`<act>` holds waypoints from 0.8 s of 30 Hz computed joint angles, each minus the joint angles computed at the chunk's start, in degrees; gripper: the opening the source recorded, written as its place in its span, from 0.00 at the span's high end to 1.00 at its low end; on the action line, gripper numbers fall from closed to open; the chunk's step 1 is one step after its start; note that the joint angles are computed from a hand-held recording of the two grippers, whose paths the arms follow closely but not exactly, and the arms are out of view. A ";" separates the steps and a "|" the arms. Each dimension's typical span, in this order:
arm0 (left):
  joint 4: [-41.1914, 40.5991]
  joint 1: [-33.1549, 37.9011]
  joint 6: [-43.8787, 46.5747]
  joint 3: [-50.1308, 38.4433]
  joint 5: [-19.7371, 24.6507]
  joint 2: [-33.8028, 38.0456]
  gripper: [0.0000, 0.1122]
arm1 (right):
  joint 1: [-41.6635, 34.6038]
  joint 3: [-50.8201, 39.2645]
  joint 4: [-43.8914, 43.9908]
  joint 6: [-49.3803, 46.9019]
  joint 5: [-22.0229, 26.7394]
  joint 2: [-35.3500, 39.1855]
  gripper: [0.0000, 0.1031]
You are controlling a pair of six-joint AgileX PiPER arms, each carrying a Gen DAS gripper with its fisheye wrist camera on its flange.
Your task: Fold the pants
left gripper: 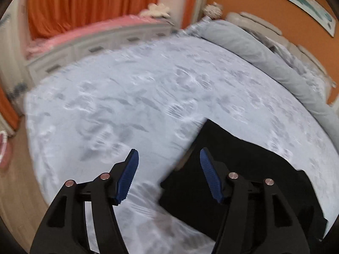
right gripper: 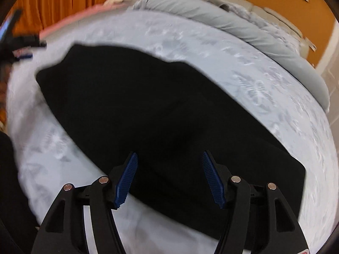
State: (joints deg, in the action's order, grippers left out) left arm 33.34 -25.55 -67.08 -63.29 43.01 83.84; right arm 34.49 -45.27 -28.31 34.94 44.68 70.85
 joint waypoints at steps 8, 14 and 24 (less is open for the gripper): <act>-0.45 -4.19 4.08 -1.81 -3.10 1.74 0.48 | -12.55 -5.73 13.70 -8.46 -6.48 -4.58 0.95; -3.14 -5.42 8.09 -4.02 -3.55 4.43 0.47 | -6.34 -8.86 11.70 -9.89 -5.71 10.81 0.77; -2.71 -3.76 8.43 -2.38 -4.11 3.00 0.38 | -4.50 -3.54 12.08 -17.01 -5.34 -1.40 0.37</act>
